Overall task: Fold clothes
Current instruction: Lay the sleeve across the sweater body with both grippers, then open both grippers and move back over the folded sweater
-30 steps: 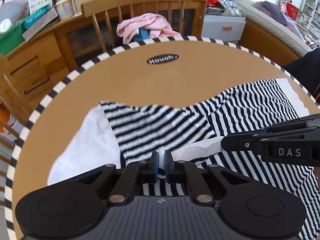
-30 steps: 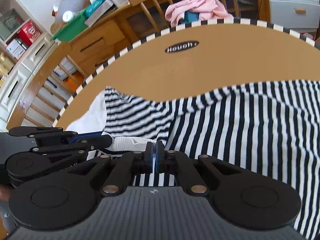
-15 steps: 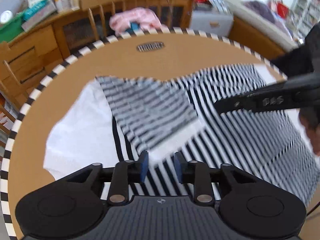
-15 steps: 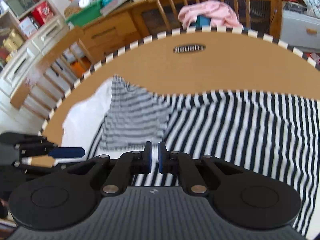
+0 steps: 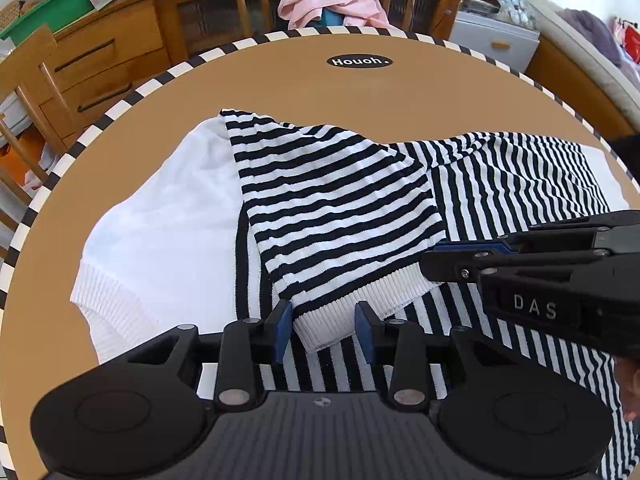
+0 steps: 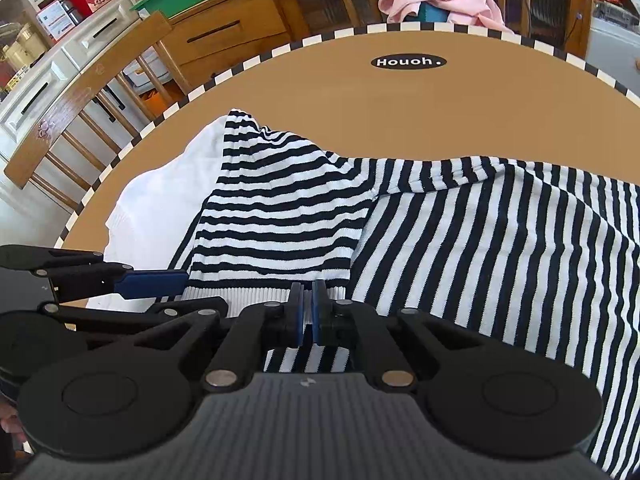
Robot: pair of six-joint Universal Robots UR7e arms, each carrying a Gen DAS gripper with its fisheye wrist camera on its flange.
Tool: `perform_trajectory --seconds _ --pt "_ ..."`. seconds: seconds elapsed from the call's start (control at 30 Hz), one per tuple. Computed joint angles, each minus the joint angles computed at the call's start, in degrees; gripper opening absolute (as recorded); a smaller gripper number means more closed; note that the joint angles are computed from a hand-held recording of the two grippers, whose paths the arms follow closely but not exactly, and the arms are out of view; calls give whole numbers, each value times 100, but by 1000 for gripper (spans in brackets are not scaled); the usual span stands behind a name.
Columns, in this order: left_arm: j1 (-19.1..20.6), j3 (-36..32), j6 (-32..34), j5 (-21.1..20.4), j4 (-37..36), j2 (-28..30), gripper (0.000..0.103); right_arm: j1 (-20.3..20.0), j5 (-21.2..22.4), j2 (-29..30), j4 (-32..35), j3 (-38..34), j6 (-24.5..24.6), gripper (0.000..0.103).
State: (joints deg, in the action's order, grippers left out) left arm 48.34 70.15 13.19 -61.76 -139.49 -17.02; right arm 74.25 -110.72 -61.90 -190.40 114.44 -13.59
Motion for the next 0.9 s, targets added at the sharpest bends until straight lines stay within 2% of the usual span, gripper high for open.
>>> perform_trajectory --seconds 0.2,0.23,0.27,0.33,0.4,0.43,0.47,0.5,0.53,0.6,0.7,0.83,0.9 --pt "4 103 -74 35 -231 -6 39 122 -295 219 -579 64 -360 4" --pt "-4 115 -90 78 -283 7 42 154 -374 260 -635 46 -404 4" --pt "-19 146 -109 157 -365 17 50 182 -444 290 -665 30 -390 5" --pt "-40 182 -317 372 -406 17 64 223 -538 277 -582 6 -162 6" --pt "-46 244 -604 446 -250 -95 57 260 -554 109 -386 119 368 12" --pt "-73 450 -614 483 -348 -243 52 282 -482 -6 -517 319 504 14" --pt "-99 650 -625 521 -440 -389 52 306 -412 -119 -649 516 641 21" --pt "-125 893 -578 529 -573 -561 52 346 -391 -214 -866 746 696 35" --pt "-150 1203 -440 489 -768 -772 54 416 -451 -272 -1228 1031 613 39" --pt "-179 1801 -255 401 -1080 -1196 58 515 -495 -376 -1863 1602 529 38" --pt "-170 2612 -453 274 -1241 -1829 61 636 -682 -358 -2972 2457 636 38" --pt "-84 3596 -799 83 -1364 -2593 62 898 -1357 35 -4341 3423 901 39" --pt "-64 4058 -887 96 -1467 -2920 63 1088 -1723 408 -5076 3776 937 38"
